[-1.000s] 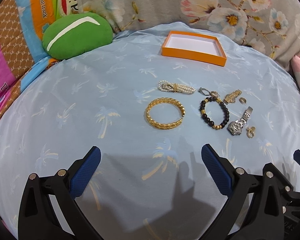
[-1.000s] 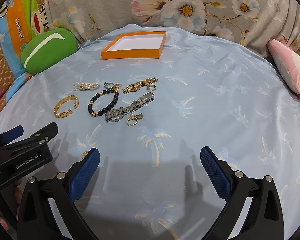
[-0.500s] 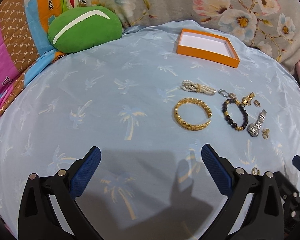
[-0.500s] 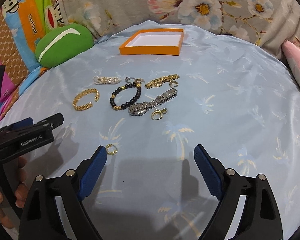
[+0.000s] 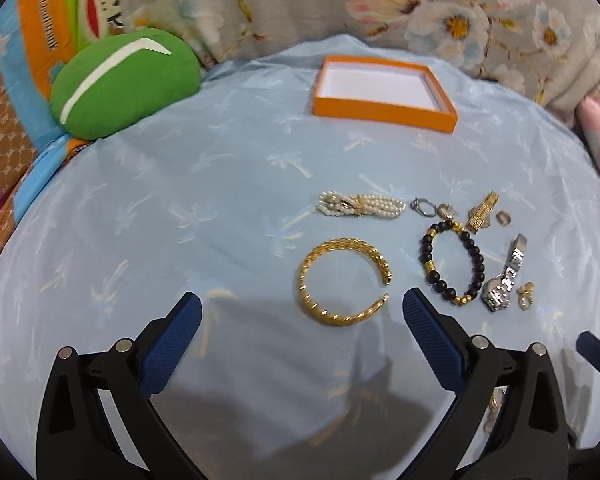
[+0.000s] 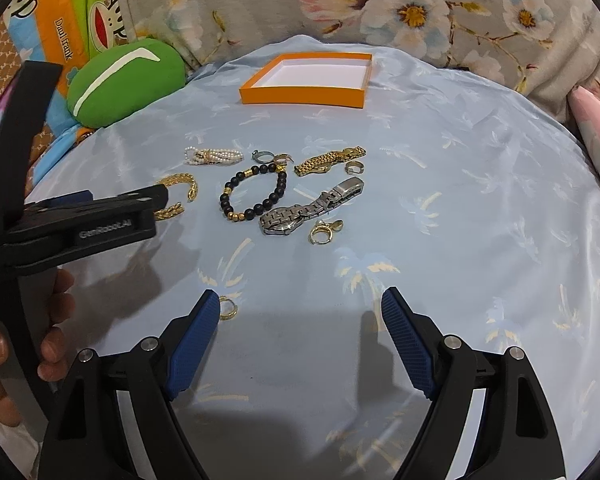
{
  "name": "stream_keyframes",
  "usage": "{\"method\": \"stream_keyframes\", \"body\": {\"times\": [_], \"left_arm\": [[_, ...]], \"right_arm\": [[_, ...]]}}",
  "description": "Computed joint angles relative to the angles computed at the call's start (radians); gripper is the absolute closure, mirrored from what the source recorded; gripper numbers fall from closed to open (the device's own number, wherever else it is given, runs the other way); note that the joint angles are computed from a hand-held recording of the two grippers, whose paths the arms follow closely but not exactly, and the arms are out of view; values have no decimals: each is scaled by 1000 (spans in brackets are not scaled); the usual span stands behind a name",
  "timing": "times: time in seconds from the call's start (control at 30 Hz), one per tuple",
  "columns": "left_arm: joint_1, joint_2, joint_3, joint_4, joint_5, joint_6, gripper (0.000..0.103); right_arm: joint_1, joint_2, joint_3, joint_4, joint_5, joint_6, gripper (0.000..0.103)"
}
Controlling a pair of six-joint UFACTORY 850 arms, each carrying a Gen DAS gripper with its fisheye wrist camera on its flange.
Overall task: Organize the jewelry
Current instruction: 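Lower the left gripper onto the gold chain bangle and close it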
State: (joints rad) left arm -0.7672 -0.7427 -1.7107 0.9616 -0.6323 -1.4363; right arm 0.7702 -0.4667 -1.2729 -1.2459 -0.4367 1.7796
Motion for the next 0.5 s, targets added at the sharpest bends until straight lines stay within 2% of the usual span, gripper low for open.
{"method": "stream_keyframes", "body": {"times": [0.07, 0.2, 0.3, 0.5], "left_arm": [[10, -33, -52, -85, -12, 90, 5], [18, -40, -60, -110, 3, 114, 6], [20, -42, -59, -131, 11, 137, 14], [29, -66, -99, -160, -6, 146, 15]], "right_arm": [[-4, 1, 2, 3, 7, 2, 22], [-11, 1, 2, 6, 21, 4, 22], [-15, -1, 0, 11, 31, 4, 22], [-24, -3, -3, 17, 52, 0, 22]]}}
